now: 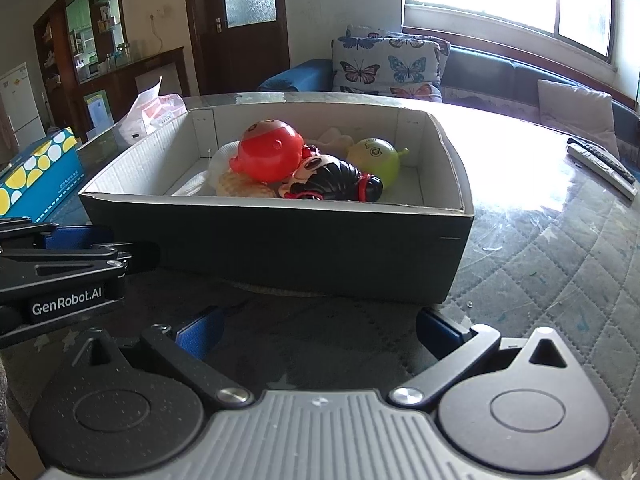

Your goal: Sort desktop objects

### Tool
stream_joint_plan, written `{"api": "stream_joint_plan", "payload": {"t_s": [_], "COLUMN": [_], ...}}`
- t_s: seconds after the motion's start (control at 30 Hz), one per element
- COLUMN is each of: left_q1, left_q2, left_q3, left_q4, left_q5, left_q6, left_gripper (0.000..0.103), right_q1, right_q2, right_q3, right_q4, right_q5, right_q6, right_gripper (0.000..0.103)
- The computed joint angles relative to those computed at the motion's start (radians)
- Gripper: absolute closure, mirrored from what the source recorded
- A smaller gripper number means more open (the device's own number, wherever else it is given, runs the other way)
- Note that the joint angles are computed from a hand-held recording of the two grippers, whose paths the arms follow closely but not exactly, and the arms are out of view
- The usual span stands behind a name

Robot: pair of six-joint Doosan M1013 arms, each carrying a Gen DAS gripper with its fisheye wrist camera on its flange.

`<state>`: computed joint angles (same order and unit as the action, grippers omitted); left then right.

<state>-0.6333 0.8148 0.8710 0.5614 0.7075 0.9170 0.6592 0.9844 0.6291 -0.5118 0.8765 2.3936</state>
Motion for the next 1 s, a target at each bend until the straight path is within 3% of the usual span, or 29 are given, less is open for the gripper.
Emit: {"api": "stream_joint_plan", "payload": {"t_s": [0.6,1.0], "left_q1": [0.012,0.011], "left_q2": [0.044,0.070], "left_q3": [-0.084,-0.138], "left_q4": [-0.118,-0.144], "left_q5": [0.091,0.161], "left_q6": [0.089,0.092], "left_gripper": [0.059,0.059], "right_q1": [-0.013,-0.017], "right_q2": [0.055,0.062], "right_q3": [-0.107,-0.120], "right_q4": [0.067,0.084], "right_q5": [0.085,0.102], "right_q6": [-0.077,-0.090], "right_gripper": [0.000,0.000]}}
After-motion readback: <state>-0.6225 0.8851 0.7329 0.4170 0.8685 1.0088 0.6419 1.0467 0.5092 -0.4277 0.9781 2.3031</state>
